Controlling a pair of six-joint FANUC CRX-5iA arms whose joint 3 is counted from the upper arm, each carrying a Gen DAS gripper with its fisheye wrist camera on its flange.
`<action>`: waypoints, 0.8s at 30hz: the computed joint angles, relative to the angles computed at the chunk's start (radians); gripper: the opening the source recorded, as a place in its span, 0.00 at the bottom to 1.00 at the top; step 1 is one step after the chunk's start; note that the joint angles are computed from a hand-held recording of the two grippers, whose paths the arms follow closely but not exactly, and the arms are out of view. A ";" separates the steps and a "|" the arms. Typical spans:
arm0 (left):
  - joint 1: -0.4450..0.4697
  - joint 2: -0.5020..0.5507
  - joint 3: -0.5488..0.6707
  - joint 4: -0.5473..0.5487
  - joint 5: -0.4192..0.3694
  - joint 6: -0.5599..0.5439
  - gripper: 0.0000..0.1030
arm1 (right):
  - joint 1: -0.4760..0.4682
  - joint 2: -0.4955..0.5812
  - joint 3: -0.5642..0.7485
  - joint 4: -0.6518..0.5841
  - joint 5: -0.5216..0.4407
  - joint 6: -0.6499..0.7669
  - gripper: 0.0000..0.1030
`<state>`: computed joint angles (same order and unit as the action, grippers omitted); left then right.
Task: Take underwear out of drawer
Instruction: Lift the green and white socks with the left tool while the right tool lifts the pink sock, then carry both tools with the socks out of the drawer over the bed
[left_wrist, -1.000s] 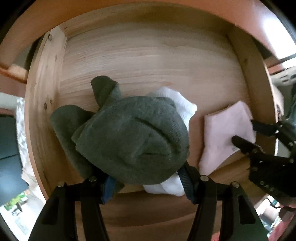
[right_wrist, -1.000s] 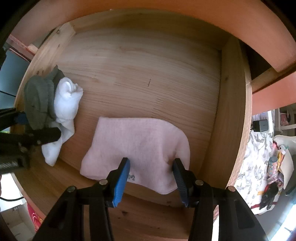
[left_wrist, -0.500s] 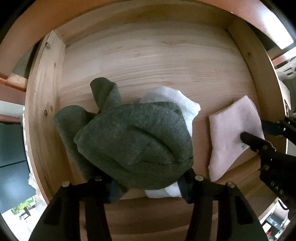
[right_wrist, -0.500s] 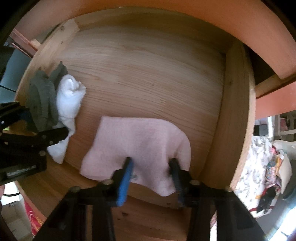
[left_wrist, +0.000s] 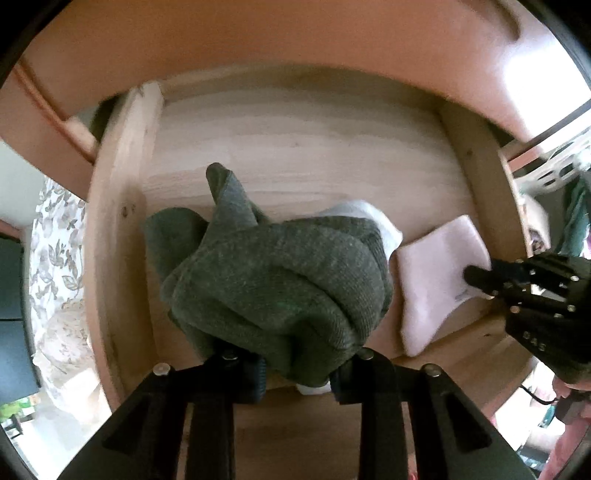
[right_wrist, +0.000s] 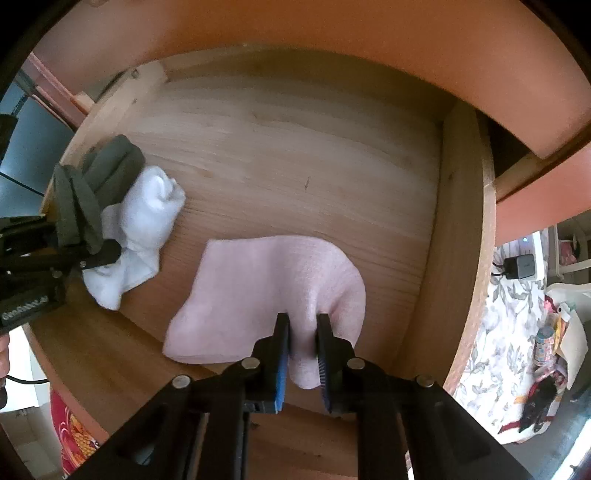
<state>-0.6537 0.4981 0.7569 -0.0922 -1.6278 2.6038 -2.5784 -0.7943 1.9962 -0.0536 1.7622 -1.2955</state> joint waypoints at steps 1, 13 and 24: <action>-0.004 -0.022 -0.021 -0.011 0.024 0.010 0.26 | -0.004 0.017 0.027 -0.011 -0.018 0.000 0.14; -0.078 -0.174 -0.093 -0.147 0.103 0.102 0.25 | -0.032 0.197 0.261 -0.114 -0.181 0.013 0.14; -0.168 -0.249 -0.004 -0.320 0.055 0.130 0.25 | -0.060 0.270 0.262 -0.218 -0.257 0.017 0.14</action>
